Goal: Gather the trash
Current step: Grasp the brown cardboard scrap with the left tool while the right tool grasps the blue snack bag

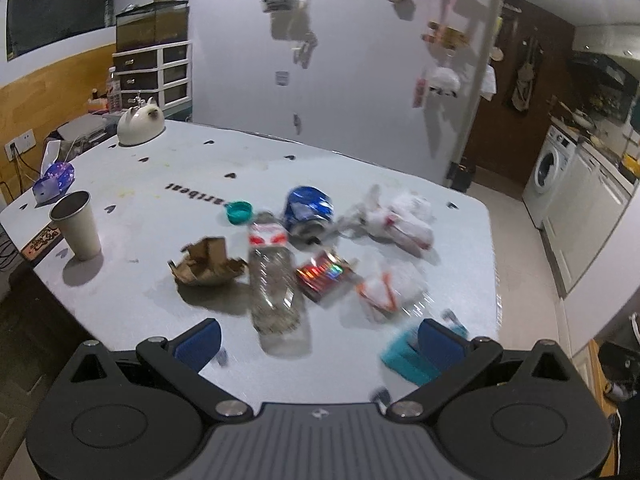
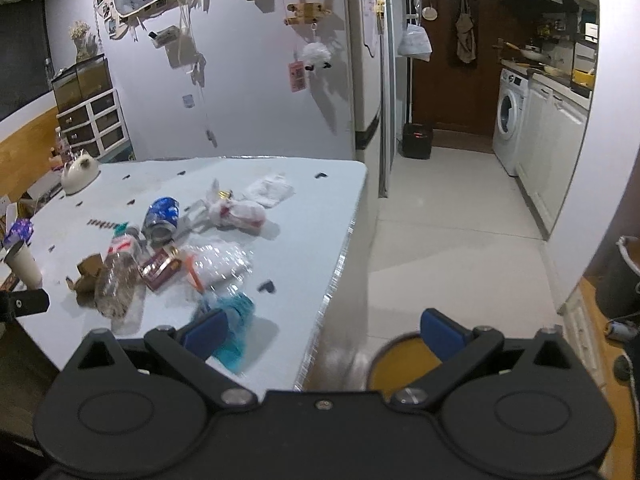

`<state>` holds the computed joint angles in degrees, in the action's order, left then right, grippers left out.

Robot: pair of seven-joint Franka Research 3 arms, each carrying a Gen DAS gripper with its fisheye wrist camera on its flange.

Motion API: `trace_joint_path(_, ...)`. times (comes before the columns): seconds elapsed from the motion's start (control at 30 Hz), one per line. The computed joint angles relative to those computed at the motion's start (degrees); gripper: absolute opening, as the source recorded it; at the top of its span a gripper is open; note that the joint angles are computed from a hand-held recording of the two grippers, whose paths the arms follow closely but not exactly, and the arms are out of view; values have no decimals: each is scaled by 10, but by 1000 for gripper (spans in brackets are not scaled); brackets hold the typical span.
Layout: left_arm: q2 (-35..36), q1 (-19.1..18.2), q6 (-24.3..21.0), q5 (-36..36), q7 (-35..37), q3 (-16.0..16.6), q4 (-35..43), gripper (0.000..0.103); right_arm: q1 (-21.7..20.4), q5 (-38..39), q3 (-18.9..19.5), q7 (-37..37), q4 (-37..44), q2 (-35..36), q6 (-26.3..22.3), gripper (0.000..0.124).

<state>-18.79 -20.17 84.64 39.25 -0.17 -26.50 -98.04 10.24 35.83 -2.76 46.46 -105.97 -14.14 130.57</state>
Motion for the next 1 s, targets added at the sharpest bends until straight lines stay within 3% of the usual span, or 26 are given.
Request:
trace_joint_path(0.1, -55, 8, 46, -18, 38, 45, -57, 103, 11, -5, 21, 31, 0, 10, 32, 103)
trace_joint_path(0.43, -187, 72, 147, -54, 165, 138, -198, 103, 53, -82, 73, 172, 10, 63, 111, 103)
trace_joint_path(0.63, -246, 98, 233, -86, 244, 205, -281, 102, 70, -152, 86, 263, 22, 91, 111, 103)
trace_joint_path(0.87, -268, 110, 339, -155, 336, 275, -350, 79, 84, -200, 88, 304, 38, 121, 99, 103)
trace_joint_path(1.0, -248, 121, 364, -192, 390, 294, -360, 77, 89, -204, 87, 304, 47, 135, 82, 103)
